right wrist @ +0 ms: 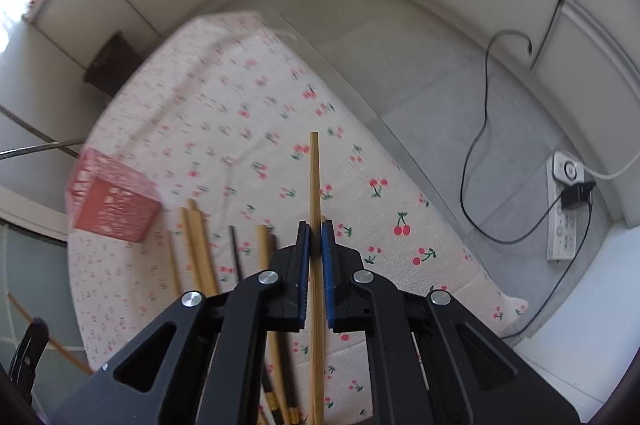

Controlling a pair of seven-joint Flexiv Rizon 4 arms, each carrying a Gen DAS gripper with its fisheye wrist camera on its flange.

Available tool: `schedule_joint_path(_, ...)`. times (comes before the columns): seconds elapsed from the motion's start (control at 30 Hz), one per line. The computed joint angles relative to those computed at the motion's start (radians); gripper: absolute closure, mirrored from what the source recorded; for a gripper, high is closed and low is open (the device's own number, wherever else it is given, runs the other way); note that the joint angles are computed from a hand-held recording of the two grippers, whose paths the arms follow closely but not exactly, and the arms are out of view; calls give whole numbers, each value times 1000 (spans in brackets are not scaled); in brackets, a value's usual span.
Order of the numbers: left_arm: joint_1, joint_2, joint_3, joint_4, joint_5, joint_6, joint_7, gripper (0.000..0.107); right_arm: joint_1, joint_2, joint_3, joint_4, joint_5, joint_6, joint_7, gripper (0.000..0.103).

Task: Organize utensils
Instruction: 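Lift both held chopsticks and carry them above the pink mesh holder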

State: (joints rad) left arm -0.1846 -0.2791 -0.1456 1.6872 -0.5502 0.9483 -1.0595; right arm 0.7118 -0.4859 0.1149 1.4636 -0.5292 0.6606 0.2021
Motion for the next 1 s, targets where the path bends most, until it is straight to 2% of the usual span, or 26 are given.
schedule_joint_path(0.27,-5,84,-3,69,-97,108,54,102,57,113,-25,57,-276,5,87,97)
schedule_joint_path(0.43,-15,87,4,39,-104,171,16,102,42,147,-23,57,-390,20,170,97)
schedule_joint_path(0.67,-5,20,9,-116,-32,198,-110,102,-4,125,-45,-26,-440,90,200,97)
schedule_joint_path(0.83,6,-33,6,-228,22,218,-176,102,-11,72,-79,-136,-456,142,159,97)
schedule_joint_path(1.0,-5,-120,30,-368,122,217,-281,102,-2,-16,-113,-275,-406,187,77,97)
